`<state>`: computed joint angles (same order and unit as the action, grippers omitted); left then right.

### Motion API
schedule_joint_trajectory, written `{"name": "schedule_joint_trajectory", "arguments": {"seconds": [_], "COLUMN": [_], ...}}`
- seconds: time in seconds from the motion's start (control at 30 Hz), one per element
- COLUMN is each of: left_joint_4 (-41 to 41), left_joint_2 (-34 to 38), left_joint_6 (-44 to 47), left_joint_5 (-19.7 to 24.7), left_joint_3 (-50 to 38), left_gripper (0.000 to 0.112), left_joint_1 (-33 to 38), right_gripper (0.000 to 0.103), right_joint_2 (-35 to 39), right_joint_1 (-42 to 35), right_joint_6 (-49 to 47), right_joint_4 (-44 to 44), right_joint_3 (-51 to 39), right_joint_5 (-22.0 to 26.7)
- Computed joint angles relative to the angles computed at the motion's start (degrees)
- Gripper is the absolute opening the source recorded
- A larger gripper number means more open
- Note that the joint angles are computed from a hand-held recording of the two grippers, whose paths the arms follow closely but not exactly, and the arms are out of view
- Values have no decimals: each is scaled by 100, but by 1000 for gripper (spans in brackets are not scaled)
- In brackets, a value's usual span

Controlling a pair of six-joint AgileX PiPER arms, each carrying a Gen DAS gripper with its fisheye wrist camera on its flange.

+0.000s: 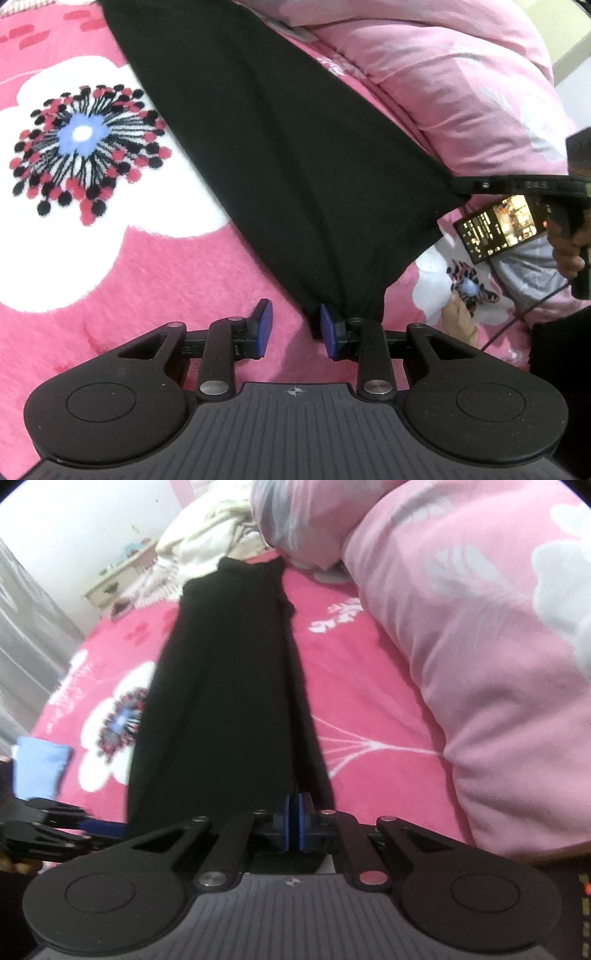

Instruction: Fold clothes

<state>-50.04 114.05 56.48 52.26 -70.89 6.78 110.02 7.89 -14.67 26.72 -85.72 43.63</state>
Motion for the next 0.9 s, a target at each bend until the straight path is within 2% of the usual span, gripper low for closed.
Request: {"name": "schedule_joint_trajectory", "arguments": {"seconds": [0.2,0.43,0.57,0.63,0.67,0.7,0.77,0.83,0.9], "left_joint_4": [-78,-393,-391,-482,-533,-585,-714,-801,-617], "left_joint_2": [92,457,528,480,453,426,425,349,178], "left_joint_6": [-30,-277,-474,-468,-461,-453,-505,-420,-342], "left_joint_5": [138,809,567,508,486,465,833,1398,1681], "left_joint_3": [-35,-364,-304,-208,-158,-109,-181,-394,-656], "left_gripper": [30,33,32,25,18,5,4,3,3], "left_joint_1": [116,298,102,83,80,76,239,556,776], "right_gripper": [5,5,5,5,5,5,5,5,5], "right_joint_2": [137,67,101,101,101,89,26,-91,-156], "right_joint_1": [78,10,-58,-57,-56,-62,-97,-145,-167], "right_joint_6": [415,264,259,257,256,246,185,93,48], "right_joint_4": [-652,-364,-313,-308,-305,-279,-161,0,63], "right_joint_3": [90,99,90,109,119,114,78,14,-59], "right_joint_5": [143,153,159,127,110,117,196,378,582]}}
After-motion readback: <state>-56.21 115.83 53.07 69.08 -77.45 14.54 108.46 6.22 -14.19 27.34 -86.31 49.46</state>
